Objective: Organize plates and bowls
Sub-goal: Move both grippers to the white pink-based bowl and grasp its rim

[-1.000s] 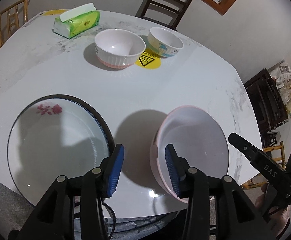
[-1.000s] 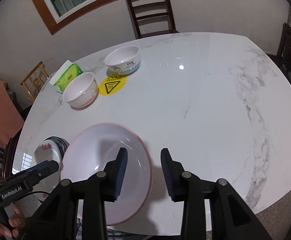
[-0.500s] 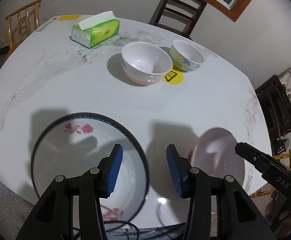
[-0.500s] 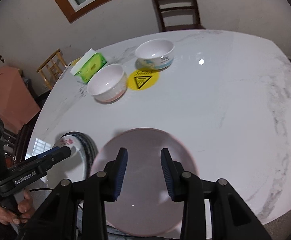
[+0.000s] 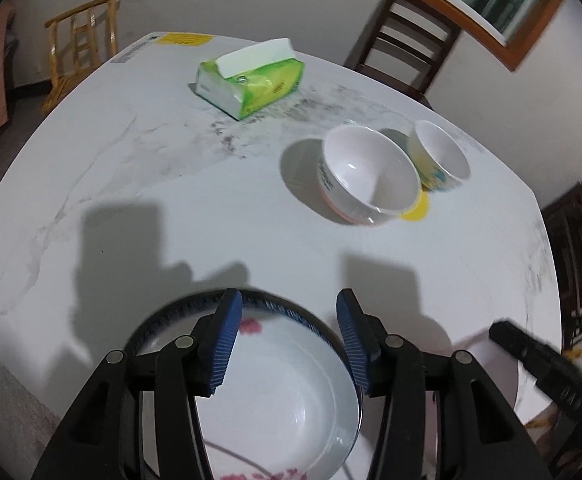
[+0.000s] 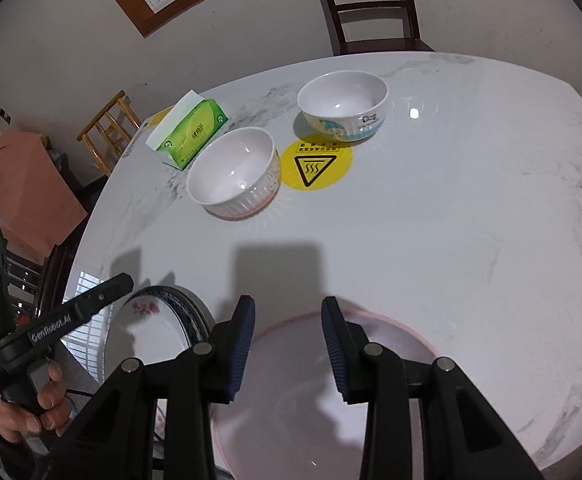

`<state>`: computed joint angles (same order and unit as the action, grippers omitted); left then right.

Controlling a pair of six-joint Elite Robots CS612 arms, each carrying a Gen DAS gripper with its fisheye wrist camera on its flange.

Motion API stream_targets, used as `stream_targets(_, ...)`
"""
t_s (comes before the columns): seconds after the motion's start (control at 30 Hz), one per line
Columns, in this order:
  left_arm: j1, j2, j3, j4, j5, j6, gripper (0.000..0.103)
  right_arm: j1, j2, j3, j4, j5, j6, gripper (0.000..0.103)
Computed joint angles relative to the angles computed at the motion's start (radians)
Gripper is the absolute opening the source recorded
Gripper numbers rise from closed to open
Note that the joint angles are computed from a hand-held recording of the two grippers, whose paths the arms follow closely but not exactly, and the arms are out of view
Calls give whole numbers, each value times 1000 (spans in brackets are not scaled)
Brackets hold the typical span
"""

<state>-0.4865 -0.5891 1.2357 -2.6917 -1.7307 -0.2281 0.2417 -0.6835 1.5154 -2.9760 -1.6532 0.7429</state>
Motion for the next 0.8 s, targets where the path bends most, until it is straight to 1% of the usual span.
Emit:
stream_targets(0.07,6,14,-29,7,-22,-18,45,-3,10,-15,7,12,4,35)
stream_targets(0.13,5,24,-52,15,-16,-19,46,-4,21,-38,24,14,3,35)
stream_targets(0.2,5,37,-79,15,-11,-14,51,-6,29,-56,30,23,-1,35)
stream_targets(0.23,4,46,-96,19,-3,-16,51,-7,32,-62,33,26,-4,35)
stream_targets(0.27,4,55,-116,33,2,-17,51,-7,36,-77,50,18,-9,35)
stream_targets(0.33,7,76,-158,55,-11,-21,51,-9,44,-102,74,11,-11,35)
stream_targets(0.4,8,92,-193,82,-17,-32,51,-15,53,-119,77,28,-6,35)
stream_targets(0.5,10,118,-246,118,-29,-46,51,-24,69,-153,96,35,19,35)
stream_targets(0.57,9,136,-282,149,-38,-56,50,-27,82,-180,116,25,37,35)
stream_targets(0.63,8,151,-307,160,-48,-55,50,-33,98,-205,117,27,63,35)
stream_targets(0.73,1,177,-355,197,-36,-43,50,-36,119,-245,142,6,95,35)
stream_targets(0.8,-1,192,-379,215,-34,-52,51,-38,135,-272,155,-4,106,35)
